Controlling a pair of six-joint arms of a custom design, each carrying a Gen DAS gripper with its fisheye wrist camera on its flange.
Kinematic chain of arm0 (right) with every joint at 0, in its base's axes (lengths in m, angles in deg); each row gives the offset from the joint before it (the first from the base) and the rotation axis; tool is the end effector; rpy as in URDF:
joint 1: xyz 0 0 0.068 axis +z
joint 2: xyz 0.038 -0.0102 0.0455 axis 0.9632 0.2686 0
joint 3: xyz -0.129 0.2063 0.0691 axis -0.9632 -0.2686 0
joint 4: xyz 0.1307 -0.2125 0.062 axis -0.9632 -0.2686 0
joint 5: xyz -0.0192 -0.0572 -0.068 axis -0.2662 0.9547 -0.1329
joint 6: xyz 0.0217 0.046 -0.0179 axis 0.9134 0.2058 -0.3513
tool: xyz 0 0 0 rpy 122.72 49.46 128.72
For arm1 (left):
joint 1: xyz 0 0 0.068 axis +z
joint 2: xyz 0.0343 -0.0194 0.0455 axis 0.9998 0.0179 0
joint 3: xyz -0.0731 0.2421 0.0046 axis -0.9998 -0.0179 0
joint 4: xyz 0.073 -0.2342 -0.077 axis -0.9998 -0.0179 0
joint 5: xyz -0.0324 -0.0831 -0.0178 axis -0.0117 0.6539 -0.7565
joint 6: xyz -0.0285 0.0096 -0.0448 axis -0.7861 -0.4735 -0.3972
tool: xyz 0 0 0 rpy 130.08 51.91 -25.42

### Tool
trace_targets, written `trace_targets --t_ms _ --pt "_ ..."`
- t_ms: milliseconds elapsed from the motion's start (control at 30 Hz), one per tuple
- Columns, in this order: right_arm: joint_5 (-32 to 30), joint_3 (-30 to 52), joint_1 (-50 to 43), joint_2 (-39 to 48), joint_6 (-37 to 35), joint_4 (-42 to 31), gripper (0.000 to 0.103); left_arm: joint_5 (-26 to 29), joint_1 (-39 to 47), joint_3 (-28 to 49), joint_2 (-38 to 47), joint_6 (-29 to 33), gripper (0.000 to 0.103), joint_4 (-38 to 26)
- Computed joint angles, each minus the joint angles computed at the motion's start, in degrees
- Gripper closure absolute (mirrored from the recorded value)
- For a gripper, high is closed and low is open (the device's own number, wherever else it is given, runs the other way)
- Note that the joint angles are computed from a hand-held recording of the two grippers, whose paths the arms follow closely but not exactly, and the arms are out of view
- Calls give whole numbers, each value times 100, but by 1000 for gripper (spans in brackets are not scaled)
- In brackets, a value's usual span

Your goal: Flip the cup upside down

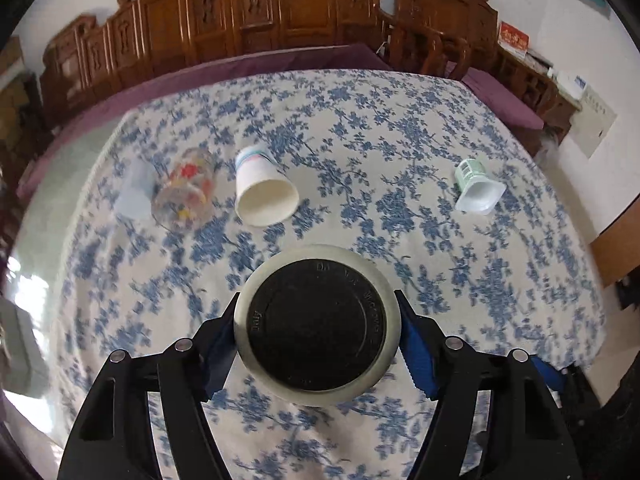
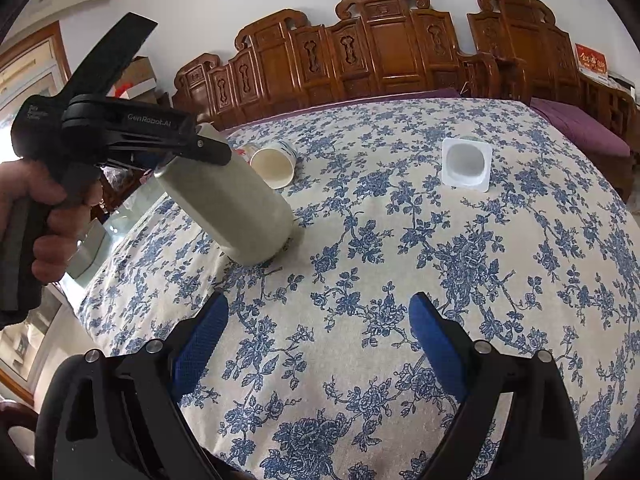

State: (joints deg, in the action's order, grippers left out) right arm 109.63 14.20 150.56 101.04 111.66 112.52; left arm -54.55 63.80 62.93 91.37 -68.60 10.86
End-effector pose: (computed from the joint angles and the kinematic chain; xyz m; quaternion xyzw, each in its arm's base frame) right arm 0.0854 0.2500 0.0088 0.0156 0.9044 0.1456 0.4007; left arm 0.2343 -0.1087 0.0834 0.1791 0.9453 -0.0507 0.2677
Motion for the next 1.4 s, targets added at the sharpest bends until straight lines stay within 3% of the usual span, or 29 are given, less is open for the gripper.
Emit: trace_targets --t_ms 333,667,933,1133,1267,1400 --pt "59 18 18 -23 22 -56 10 -64 -5 -298 -18 117 35 277" --pt "92 -22 23 -79 56 -77 10 -373 -264 8 450 108 35 497" --pt "92 -67 32 -113 81 -40 10 -207 -120 121 669 152 34 669" --pt "156 -39 54 -114 165 -167 10 135 78 -489 234 -47 30 1079" --pt "205 -41 76 -167 264 -294 10 197 182 -1280 -546 -60 29 1505" --pt "298 0 99 -355 391 -623 10 242 318 -1992 -1497 -48 21 1665"
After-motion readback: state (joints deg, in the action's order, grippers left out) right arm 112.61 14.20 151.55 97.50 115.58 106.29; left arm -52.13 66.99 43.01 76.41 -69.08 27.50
